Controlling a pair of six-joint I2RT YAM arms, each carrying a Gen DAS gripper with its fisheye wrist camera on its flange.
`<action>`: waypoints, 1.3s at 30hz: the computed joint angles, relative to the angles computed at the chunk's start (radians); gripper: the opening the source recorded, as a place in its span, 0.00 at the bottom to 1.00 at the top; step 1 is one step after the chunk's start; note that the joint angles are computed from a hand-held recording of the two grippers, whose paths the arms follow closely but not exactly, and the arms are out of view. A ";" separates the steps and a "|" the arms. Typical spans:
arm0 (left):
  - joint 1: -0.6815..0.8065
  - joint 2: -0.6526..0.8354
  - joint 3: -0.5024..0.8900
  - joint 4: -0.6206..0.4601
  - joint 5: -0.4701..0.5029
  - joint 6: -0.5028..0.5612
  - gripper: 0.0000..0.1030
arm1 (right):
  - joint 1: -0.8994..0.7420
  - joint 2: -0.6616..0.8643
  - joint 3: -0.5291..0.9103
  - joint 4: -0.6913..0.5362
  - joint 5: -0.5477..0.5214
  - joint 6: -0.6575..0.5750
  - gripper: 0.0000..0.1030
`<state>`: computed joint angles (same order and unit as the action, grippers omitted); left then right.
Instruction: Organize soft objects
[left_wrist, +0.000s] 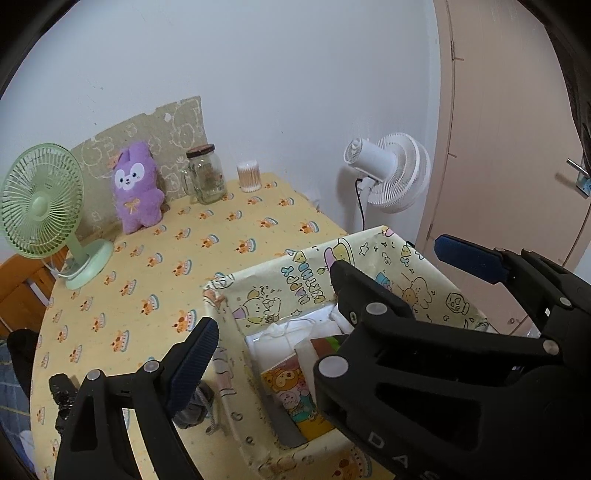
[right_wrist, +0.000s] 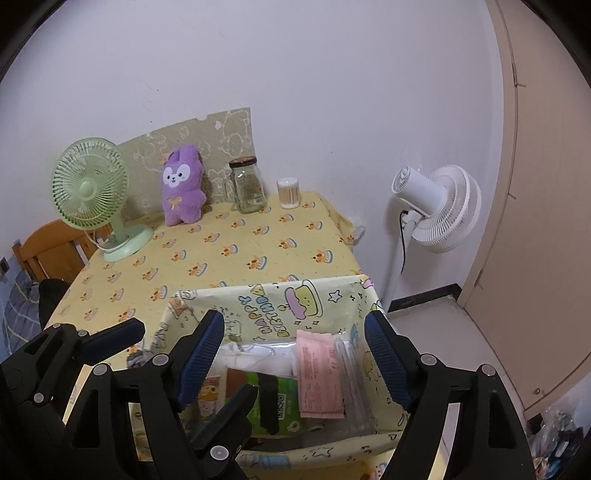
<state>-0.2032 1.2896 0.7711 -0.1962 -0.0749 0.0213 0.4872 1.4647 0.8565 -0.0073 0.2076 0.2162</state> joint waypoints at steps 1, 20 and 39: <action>0.004 -0.014 -0.005 -0.004 0.002 0.002 0.88 | 0.008 -0.008 -0.001 -0.004 0.008 0.002 0.79; 0.138 -0.246 -0.070 -0.080 0.083 0.057 0.88 | 0.200 -0.108 0.023 -0.084 0.206 0.060 0.94; 0.402 -0.433 -0.127 -0.133 0.254 0.122 0.89 | 0.400 -0.061 0.117 -0.169 0.350 0.207 1.00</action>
<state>0.1991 0.8566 0.6441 -0.3291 0.1792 0.1431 0.8869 1.4036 0.9739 -0.1763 0.5575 0.4230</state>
